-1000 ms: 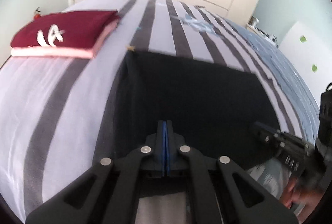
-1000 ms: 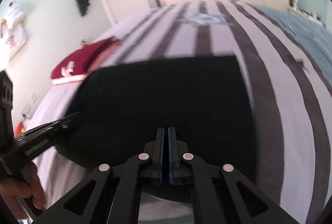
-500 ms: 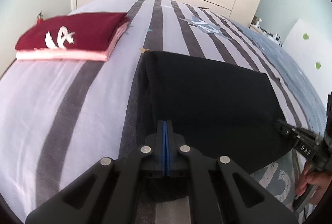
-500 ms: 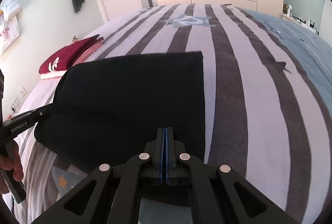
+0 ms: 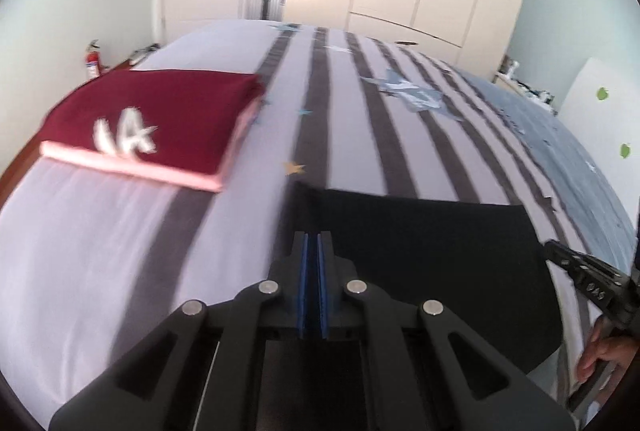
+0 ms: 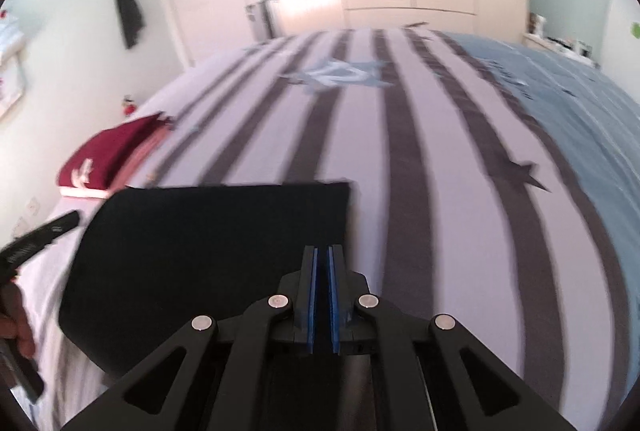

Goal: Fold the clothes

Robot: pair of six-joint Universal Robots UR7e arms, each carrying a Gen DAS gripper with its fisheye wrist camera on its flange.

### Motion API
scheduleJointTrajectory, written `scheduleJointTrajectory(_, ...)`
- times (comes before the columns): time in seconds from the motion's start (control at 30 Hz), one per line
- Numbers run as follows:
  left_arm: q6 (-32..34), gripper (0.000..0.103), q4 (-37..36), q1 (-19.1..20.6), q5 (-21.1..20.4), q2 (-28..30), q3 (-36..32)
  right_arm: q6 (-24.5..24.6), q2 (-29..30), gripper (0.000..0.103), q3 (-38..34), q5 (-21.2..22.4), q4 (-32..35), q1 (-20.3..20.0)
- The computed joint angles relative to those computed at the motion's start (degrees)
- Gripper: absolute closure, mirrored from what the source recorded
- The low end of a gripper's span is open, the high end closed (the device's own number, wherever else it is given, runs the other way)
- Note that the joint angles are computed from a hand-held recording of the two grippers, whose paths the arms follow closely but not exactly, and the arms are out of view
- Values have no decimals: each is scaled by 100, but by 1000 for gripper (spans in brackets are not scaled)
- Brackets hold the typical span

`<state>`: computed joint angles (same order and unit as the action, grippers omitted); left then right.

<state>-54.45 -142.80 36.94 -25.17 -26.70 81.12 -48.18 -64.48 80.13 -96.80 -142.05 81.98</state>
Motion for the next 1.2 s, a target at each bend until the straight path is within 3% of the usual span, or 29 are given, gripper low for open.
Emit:
scheduleJointTrajectory(0.17,-469,101,287,214,-238,-27,134,-8,192,99,7,-68,4,20)
scheduleJointTrajectory(0.43,-1511,100,1024,194,-132,-544,653,344,257,101,-227,-133,-125,-173)
scheduleJointTrajectory(0.47,-1478,100,995,122,-96,-579,699,409,257,95,-267,-193,-181,-191)
scheduleJointTrajectory(0.6,-1059,100,440,-263,-103,-593,854,262,65,95,-185,-158,-232,-190)
scheduleJointTrajectory(0.73,-415,100,-227,-377,-522,-302,621,2,-542,95,453,159,222,-124)
scheduleJointTrajectory(0.93,300,100,-513,-480,-902,92,207,-367,-1122,95,1303,397,732,15)
scheduleJointTrajectory(1.2,75,100,-267,-405,-1116,237,291,-416,-943,100,1465,342,617,-90)
